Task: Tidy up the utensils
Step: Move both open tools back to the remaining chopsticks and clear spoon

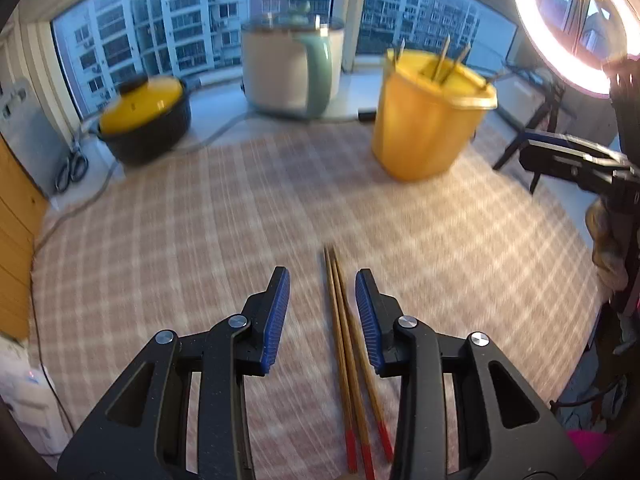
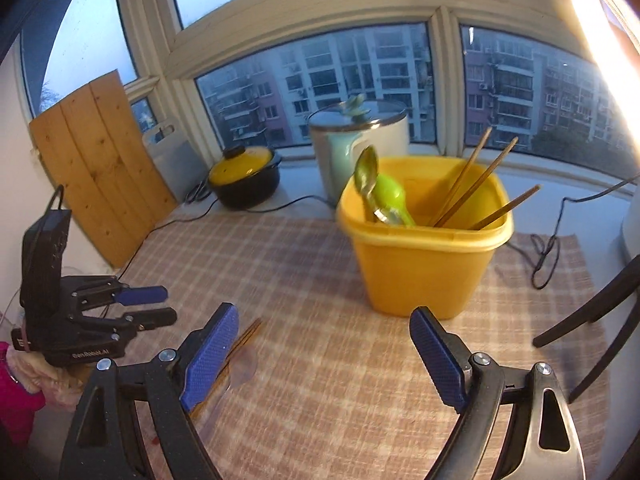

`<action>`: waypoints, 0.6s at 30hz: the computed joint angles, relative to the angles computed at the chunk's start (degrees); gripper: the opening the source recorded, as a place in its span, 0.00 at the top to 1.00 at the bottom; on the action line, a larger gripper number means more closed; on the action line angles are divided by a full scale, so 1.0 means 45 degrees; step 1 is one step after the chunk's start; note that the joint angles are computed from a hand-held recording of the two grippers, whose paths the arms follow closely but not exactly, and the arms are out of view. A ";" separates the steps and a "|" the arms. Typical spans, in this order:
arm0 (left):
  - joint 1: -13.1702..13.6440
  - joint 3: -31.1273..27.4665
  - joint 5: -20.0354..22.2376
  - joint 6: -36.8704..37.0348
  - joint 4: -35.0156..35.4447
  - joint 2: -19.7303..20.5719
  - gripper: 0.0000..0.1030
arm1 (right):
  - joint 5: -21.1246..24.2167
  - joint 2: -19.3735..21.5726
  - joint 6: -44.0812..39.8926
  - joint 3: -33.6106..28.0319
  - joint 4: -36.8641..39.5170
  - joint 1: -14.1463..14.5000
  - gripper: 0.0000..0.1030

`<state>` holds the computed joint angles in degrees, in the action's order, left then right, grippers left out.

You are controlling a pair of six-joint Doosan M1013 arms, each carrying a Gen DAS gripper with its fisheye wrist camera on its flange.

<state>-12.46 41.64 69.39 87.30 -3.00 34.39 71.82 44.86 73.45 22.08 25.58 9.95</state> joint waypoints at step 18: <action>-0.0137 0.0563 0.1127 0.0452 -0.0016 0.0378 0.87 | 0.3702 0.1666 -0.0005 -0.1840 -0.0061 0.0545 0.48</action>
